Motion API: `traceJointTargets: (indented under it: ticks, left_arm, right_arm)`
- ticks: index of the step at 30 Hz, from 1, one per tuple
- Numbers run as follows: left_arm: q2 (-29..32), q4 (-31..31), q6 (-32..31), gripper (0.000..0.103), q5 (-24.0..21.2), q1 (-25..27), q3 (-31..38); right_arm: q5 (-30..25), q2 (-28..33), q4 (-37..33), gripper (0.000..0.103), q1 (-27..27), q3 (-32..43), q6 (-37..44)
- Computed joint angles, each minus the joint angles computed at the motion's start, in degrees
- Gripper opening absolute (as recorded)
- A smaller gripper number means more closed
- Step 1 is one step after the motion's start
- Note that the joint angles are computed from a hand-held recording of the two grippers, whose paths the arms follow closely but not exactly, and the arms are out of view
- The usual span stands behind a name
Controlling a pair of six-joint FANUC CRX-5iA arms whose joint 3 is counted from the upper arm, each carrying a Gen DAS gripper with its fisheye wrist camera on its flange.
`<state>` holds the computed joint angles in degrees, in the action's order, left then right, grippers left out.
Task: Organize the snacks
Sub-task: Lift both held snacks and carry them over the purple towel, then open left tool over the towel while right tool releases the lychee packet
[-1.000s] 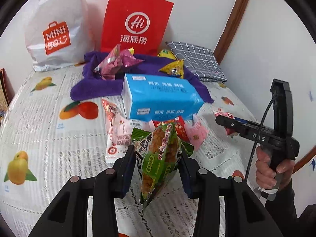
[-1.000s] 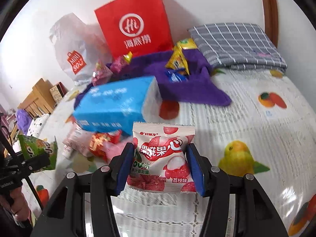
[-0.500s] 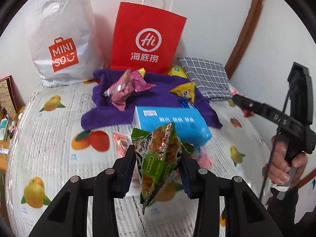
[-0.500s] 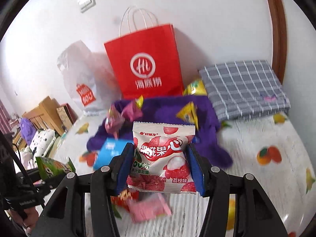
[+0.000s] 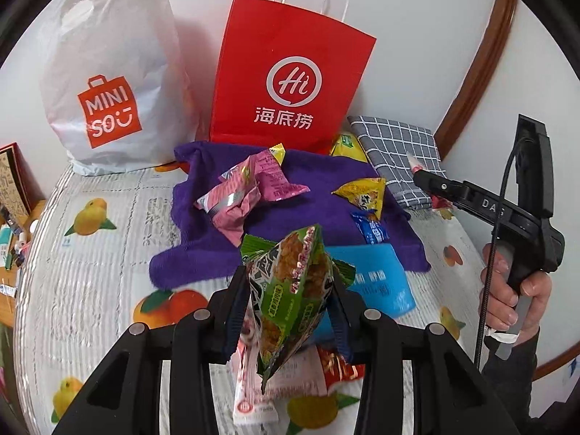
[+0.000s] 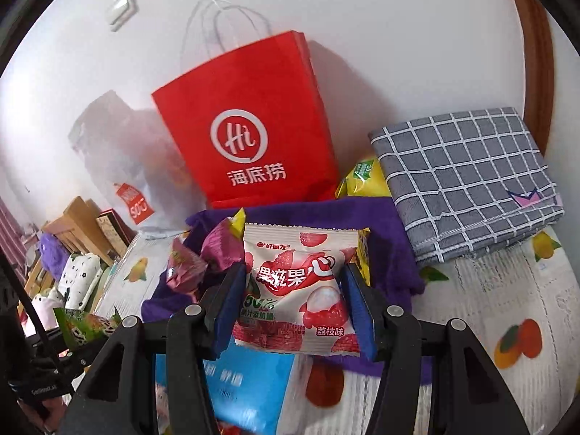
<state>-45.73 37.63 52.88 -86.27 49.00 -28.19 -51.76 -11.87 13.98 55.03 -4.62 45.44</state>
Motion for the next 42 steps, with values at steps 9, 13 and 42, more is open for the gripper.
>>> traceJointTargets:
  ticks: [9,13,42]
  left_arm:
    - [4.43,-1.24,3.17,0.039,6.40,-7.70,-0.04]
    - [5.18,-1.90,2.84,0.039,8.29,-9.15,0.14]
    - [18.17,-8.18,14.04,0.039,17.03,-24.13,6.09]
  right_arm:
    - [0.02,7.57,-7.46,0.054,-3.62,3.41,5.78]
    - [-0.12,9.09,-10.82,0.054,-4.44,3.85,7.37]
    - [2.19,-4.23,4.99,0.066,0.41,-9.69,-5.18]
